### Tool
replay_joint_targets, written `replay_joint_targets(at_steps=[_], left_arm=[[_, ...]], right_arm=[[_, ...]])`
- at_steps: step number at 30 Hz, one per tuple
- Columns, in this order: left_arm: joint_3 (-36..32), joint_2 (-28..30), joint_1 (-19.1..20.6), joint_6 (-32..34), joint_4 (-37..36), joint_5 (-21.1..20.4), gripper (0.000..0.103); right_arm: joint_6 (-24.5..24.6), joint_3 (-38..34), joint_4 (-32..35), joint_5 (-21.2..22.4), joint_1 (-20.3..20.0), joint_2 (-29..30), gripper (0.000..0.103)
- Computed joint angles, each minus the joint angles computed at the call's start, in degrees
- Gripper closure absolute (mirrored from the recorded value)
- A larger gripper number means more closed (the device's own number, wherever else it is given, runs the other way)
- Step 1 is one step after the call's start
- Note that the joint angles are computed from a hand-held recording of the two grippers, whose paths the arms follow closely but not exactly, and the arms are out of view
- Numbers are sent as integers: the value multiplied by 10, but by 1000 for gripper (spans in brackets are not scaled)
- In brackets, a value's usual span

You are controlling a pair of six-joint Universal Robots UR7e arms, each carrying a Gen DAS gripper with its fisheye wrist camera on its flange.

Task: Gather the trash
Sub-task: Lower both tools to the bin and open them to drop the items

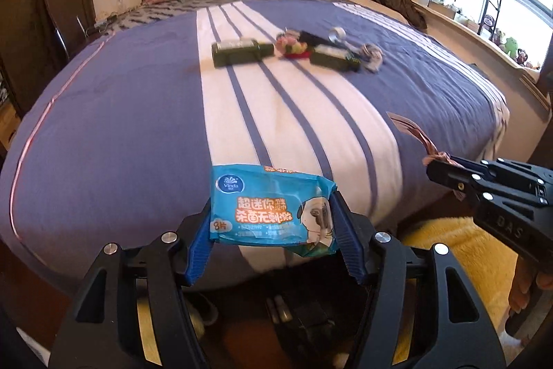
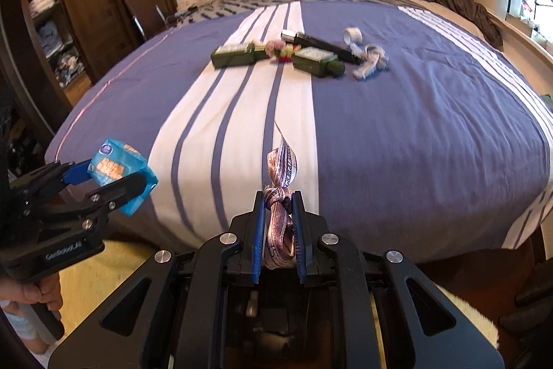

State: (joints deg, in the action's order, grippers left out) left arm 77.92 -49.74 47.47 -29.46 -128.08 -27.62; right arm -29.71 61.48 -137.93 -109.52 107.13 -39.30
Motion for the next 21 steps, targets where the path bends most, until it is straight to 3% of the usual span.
replay_joint_targets(at_steps=[6, 12, 21], left_arm=[[49, -18, -2, -63, 26, -40, 43], [64, -8, 18, -95, 52, -107, 43], [46, 23, 61, -118, 109, -191, 42]], right_arm=[[20, 33, 43, 9, -9, -22, 87], [58, 42, 118, 8, -25, -18, 87], [75, 49, 137, -40, -40, 11, 87]])
